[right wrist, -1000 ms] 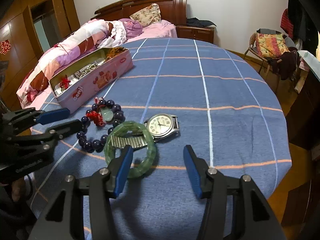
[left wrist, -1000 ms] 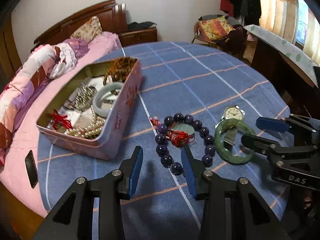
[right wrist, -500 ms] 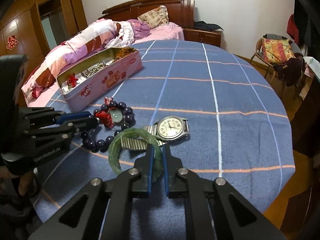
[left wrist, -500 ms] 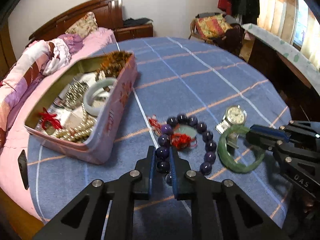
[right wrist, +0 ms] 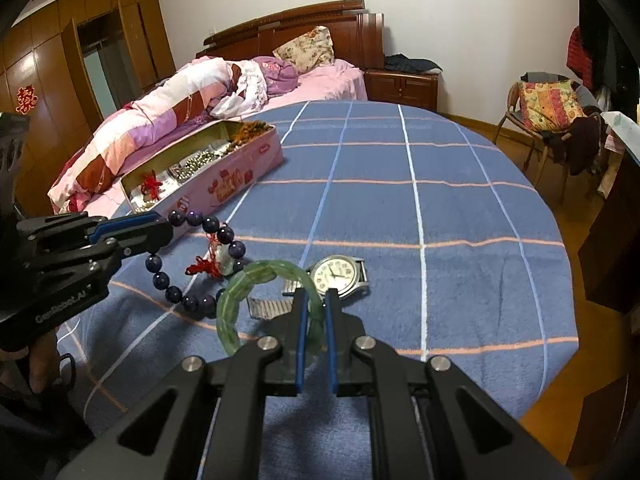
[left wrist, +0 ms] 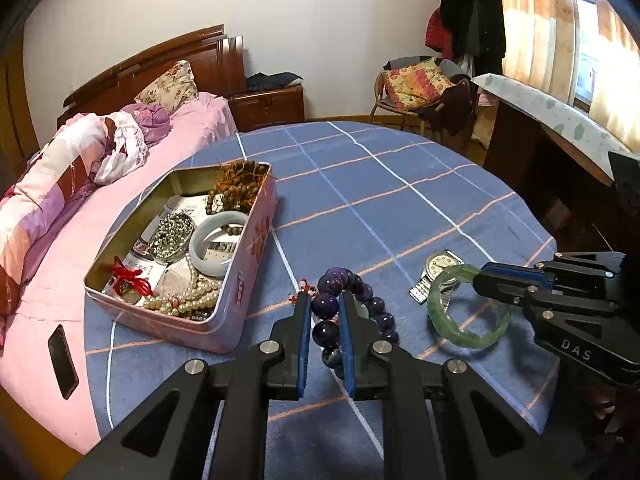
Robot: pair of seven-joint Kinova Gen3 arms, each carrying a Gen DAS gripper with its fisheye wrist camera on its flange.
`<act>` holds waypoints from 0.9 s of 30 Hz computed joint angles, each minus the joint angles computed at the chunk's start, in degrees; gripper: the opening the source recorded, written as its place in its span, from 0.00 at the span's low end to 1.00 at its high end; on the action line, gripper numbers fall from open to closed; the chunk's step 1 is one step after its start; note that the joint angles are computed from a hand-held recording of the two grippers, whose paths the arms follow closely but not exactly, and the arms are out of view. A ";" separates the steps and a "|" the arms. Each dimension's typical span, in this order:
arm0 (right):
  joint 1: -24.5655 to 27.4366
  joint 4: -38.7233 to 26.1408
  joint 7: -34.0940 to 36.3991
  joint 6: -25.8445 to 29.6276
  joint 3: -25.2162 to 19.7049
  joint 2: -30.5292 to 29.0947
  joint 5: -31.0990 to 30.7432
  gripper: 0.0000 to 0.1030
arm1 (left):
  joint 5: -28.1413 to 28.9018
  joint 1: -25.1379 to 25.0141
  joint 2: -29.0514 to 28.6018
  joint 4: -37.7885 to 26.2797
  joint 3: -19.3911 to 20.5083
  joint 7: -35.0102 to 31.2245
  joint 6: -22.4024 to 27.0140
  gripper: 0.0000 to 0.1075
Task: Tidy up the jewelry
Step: 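Lift the purple bead bracelet and green jade bangle off the table with both tools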
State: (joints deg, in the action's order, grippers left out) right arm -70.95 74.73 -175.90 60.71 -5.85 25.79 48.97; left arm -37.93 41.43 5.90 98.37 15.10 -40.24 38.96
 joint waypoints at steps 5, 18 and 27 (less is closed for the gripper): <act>-0.22 0.22 -0.82 -0.28 0.19 -0.07 0.55 0.11 | -1.05 0.23 -0.19 -0.12 0.05 0.57 0.20 0.12; -0.60 1.34 -3.59 -0.59 0.14 -0.59 2.73 0.11 | -2.26 -0.20 -1.07 0.21 0.53 1.75 -0.32 0.12; -0.41 2.44 -5.25 -0.87 -0.33 -1.09 3.92 0.11 | -2.35 -0.36 -1.69 0.21 1.13 1.99 -0.79 0.12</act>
